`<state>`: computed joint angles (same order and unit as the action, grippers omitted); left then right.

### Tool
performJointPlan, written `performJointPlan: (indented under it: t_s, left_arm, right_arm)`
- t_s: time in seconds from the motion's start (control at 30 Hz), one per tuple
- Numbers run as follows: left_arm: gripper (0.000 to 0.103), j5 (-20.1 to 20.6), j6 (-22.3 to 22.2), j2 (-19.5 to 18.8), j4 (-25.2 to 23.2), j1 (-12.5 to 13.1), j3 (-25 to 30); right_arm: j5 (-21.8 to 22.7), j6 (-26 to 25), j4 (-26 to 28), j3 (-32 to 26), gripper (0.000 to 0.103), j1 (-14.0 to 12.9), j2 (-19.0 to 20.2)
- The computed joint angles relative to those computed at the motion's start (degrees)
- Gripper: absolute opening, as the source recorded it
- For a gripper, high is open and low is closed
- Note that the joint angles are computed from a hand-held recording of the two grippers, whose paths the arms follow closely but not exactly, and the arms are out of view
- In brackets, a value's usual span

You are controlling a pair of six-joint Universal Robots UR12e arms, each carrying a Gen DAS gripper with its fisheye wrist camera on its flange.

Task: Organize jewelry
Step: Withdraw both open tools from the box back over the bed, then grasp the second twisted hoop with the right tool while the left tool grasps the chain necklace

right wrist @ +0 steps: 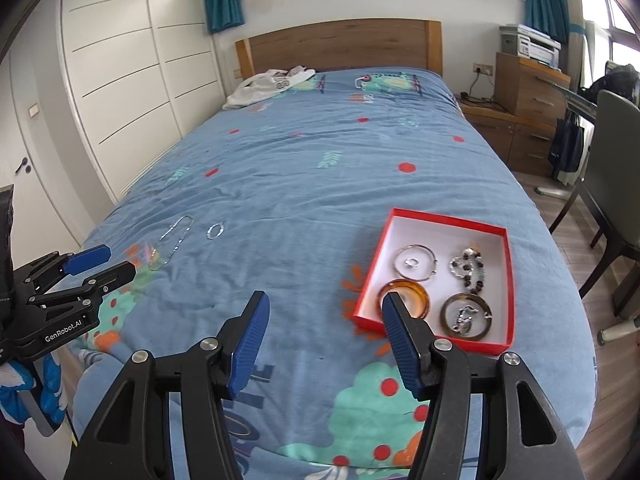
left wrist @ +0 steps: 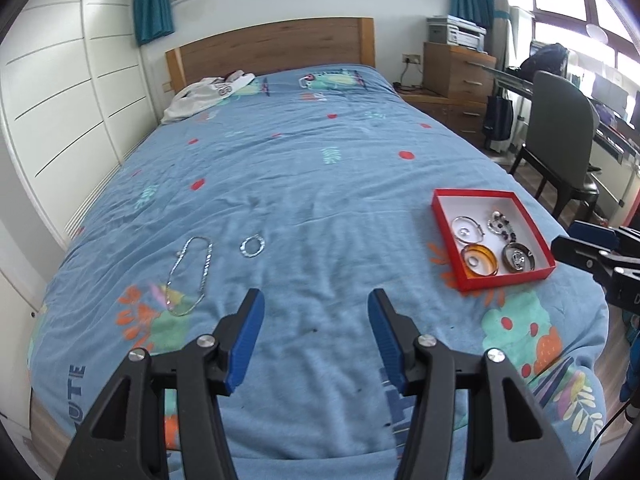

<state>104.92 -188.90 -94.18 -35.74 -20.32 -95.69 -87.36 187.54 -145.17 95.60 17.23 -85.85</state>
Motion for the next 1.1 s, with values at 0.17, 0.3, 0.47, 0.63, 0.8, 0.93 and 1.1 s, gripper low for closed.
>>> performJointPlan:
  t_s: [0.17, 0.3, 0.47, 0.63, 0.8, 0.93, 1.1]
  left_arm:
    - [0.053, -0.56, -1.54, 2.04, 1.13, 1.92, -2.54]
    - [0.054, -0.34, -1.64, 3.21, 1.98, 3.34, -4.05]
    - [0.054, -0.37, -1.1, 4.03, 2.75, 5.1, -5.43]
    - [0.057, -1.24, 0.17, 4.31, 3.7, 6.83, -6.47]
    - [0.057, -2.04, 1.44, 4.16, 4.01, 8.44, -6.96]
    - [0.058, -3.89, 1.8, 3.75, 4.58, 10.05, -7.31]
    - [0.058, -7.08, 1.14, 3.07, 5.34, 13.12, -8.21]
  right_arm:
    - [-0.92, 0.14, 0.75, -1.15, 0.059, 1.76, 0.6]
    - [-1.61, 0.75, 1.2, -2.11, 0.061, 2.96, 1.4]
    - [-2.2, 0.42, 2.33, -3.46, 0.065, 4.48, 2.67]
    - [-2.11, -0.28, 3.8, -5.26, 0.065, 5.74, 4.37]
    - [-1.73, -0.52, 5.09, -7.15, 0.065, 6.6, 6.23]
    - [-1.02, -1.04, 6.25, -8.95, 0.065, 7.13, 8.01]
    - [0.85, -1.99, 7.93, -11.62, 0.065, 7.4, 10.82]
